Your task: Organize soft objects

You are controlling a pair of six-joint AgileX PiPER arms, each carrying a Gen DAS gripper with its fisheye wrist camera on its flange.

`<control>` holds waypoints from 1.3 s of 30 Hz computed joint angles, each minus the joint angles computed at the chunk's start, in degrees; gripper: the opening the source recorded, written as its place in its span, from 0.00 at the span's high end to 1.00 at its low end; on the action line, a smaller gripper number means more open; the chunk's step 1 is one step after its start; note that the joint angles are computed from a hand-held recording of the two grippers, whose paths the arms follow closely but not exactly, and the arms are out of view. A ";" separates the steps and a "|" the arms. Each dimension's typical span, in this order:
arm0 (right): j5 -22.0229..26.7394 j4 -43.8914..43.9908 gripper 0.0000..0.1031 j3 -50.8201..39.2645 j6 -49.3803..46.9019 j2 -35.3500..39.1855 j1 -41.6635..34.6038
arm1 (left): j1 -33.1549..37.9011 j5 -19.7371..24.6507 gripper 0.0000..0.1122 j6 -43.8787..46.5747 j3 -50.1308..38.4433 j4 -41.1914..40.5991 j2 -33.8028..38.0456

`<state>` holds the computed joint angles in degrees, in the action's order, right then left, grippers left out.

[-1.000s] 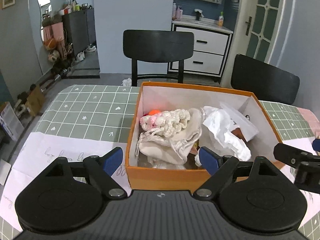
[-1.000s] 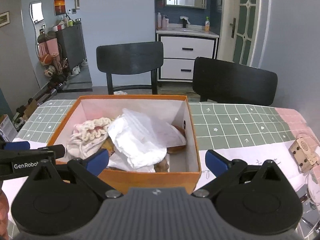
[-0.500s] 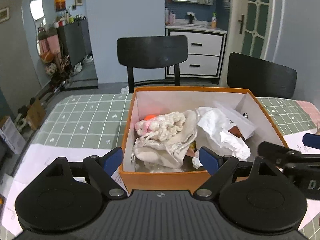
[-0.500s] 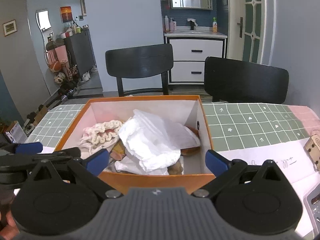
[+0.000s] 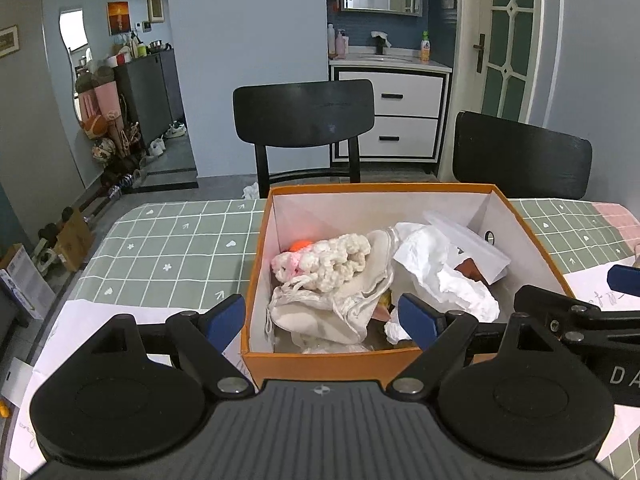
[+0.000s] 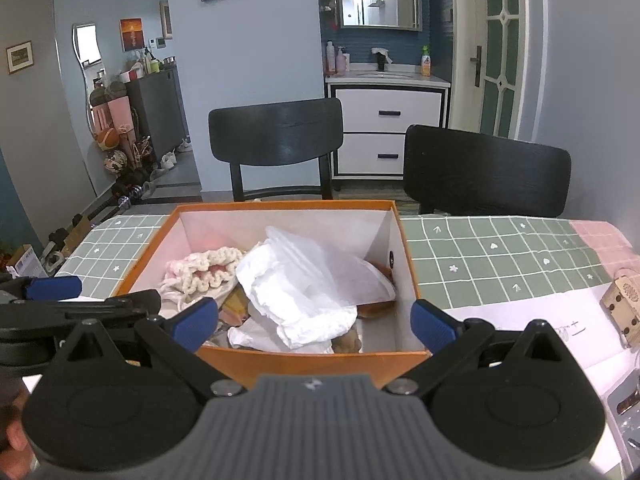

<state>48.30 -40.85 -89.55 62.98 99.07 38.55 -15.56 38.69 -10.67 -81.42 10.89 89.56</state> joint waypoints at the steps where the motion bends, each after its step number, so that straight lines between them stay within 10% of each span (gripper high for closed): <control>1: -0.13 0.27 0.03 -0.12 -0.17 0.19 -0.13 | -0.12 0.01 0.10 -0.45 -0.03 0.56 0.13; 39: 1.14 0.14 0.03 -1.58 -0.87 2.41 0.02 | -0.33 -0.17 0.11 -2.23 0.39 3.22 0.49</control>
